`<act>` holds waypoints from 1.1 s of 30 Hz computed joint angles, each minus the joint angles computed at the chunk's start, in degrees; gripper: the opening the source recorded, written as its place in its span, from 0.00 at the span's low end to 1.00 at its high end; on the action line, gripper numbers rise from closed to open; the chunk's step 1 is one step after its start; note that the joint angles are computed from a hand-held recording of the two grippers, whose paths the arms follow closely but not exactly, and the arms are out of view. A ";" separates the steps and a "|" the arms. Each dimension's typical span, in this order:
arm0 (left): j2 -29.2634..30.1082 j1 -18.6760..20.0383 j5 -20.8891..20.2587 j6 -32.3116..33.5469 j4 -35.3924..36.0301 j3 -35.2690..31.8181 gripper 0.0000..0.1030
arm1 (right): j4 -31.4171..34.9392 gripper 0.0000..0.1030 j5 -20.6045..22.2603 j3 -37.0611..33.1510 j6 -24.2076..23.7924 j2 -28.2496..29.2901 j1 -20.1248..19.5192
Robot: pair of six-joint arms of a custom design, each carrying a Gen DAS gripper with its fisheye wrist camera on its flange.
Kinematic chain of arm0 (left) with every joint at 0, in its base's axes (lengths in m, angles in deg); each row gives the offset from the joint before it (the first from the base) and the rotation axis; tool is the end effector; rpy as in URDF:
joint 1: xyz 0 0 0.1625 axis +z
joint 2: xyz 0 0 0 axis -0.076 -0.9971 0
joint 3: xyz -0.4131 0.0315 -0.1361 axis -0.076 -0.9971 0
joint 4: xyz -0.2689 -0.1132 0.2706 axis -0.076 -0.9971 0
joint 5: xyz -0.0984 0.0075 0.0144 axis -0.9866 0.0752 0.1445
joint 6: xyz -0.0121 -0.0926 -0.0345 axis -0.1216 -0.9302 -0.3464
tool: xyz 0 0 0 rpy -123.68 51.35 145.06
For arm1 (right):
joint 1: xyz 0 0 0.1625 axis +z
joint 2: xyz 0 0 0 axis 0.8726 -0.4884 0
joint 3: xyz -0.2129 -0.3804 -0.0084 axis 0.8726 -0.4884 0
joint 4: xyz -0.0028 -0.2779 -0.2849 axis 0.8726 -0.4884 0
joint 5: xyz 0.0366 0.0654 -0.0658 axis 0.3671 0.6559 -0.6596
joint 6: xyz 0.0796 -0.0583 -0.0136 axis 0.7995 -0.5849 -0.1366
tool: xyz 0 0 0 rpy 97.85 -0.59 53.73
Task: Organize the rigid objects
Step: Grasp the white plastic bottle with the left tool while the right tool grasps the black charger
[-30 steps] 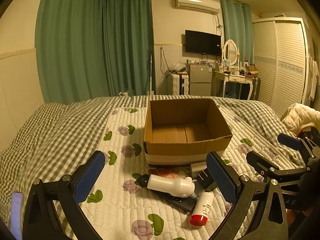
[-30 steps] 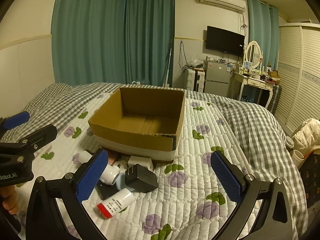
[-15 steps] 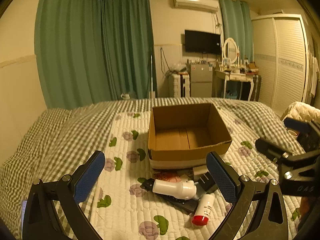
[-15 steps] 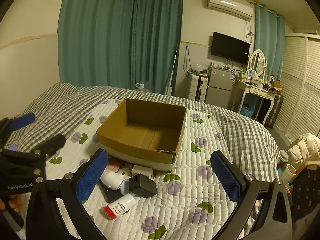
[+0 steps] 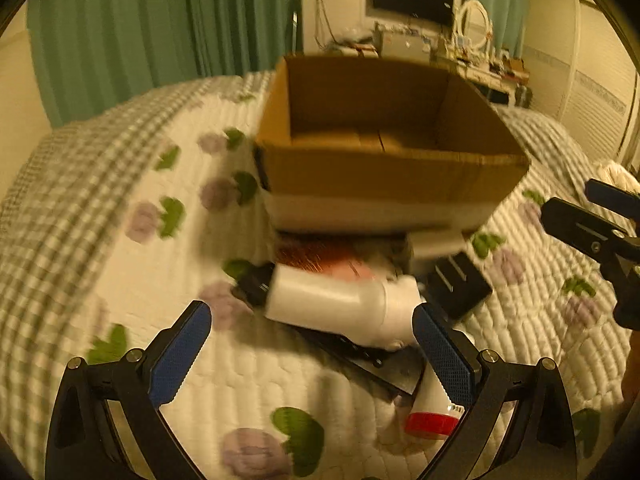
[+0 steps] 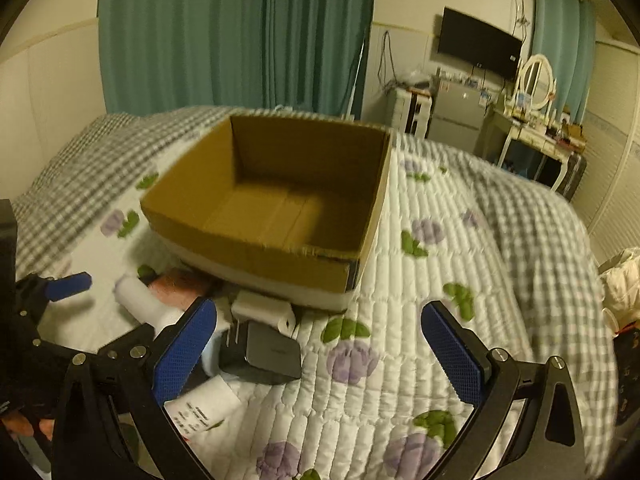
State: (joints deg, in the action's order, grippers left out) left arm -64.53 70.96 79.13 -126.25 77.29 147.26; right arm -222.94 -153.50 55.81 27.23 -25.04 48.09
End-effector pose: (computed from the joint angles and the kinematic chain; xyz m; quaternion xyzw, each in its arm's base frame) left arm -0.0504 -0.5827 0.1327 0.3527 0.8669 -0.2223 0.2732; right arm 0.2350 -0.5219 0.0142 0.0796 -0.8203 0.3968 0.4042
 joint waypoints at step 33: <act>3.25 2.63 8.04 2.14 7.21 -5.71 0.55 | 7.29 1.00 1.00 0.52 4.75 0.36 -2.75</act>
State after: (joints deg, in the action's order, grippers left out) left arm -61.28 73.59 87.17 -124.11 84.50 141.56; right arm -215.65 -152.50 56.33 31.98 -24.68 45.34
